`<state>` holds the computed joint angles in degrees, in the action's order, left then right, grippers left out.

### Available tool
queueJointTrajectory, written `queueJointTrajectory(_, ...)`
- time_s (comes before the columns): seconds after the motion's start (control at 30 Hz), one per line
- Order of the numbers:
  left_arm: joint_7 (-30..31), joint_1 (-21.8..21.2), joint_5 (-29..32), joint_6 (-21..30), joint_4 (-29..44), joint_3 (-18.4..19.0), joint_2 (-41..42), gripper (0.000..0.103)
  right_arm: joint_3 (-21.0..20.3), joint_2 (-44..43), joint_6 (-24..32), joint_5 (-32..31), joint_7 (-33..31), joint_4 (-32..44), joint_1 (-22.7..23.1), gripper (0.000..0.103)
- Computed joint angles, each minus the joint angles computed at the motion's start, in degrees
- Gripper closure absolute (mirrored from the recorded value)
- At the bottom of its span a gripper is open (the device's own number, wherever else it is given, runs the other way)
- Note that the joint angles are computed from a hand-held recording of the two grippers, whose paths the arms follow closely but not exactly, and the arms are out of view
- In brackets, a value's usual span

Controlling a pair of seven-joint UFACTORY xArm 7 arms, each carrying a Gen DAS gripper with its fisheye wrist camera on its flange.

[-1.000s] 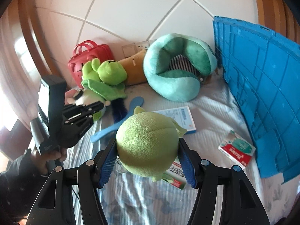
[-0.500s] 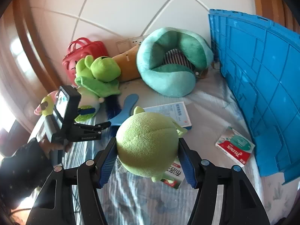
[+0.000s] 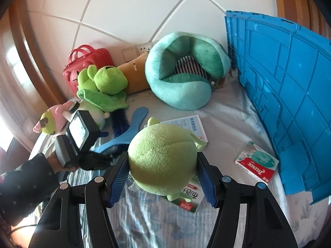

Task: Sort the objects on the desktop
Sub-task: 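Grasp the blue boomerang toy with the left tool while the right tool holds the green ball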

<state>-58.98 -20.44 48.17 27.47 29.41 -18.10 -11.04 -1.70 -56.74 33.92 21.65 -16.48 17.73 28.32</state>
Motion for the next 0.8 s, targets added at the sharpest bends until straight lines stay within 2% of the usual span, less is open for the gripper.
queueJointTrajectory(0.03, -1.5, 0.5, 1.3, -0.2, -0.6, -0.1, -0.7, 0.074, 0.2, 0.0, 0.0, 0.1, 0.1, 0.0, 0.2, 0.04)
queueJointTrajectory(0.1, -2.2, 0.9, 1.1, -3.6, -3.0, 0.7, -3.3, 0.078, 0.6, -0.1, -0.2, 0.2, 0.5, -0.1, 0.5, 0.04)
queueJointTrajectory(0.17, -5.2, 2.0, 2.4, -2.9, -4.3, -1.5, -6.7, 0.085, 0.8, -0.3, -0.4, 0.2, 0.8, -0.2, 0.9, 0.04)
queueJointTrajectory(0.27, -6.8, 1.8, 0.3, -0.6, -6.0, -3.8, -13.6, 0.095, 1.3, -0.5, -0.9, 0.4, 1.6, -0.3, 1.5, 0.04)
queueJointTrajectory(0.43, -3.7, 0.3, -5.3, 4.1, -6.4, -7.8, -22.3, 0.095, 1.7, -0.9, -2.4, 1.2, 2.7, -0.2, 3.6, 0.04)
queueJointTrajectory(0.57, -1.9, -0.3, -9.5, 4.9, -6.6, -9.0, -27.9, 0.095, 3.4, -2.6, -4.4, 0.7, 3.9, -0.1, 5.0, 0.04)
queueJointTrajectory(0.67, -0.2, -1.8, -13.6, 7.1, -7.4, -9.2, -33.5, 0.095, 4.4, -3.6, -5.4, 0.1, 5.0, 0.6, 6.5, 0.04)
queueJointTrajectory(0.8, -0.4, -2.7, -18.3, 11.3, -7.0, -11.9, -40.0, 0.095, 5.5, -5.0, -6.4, -1.2, 6.3, 1.3, 8.2, 0.04)
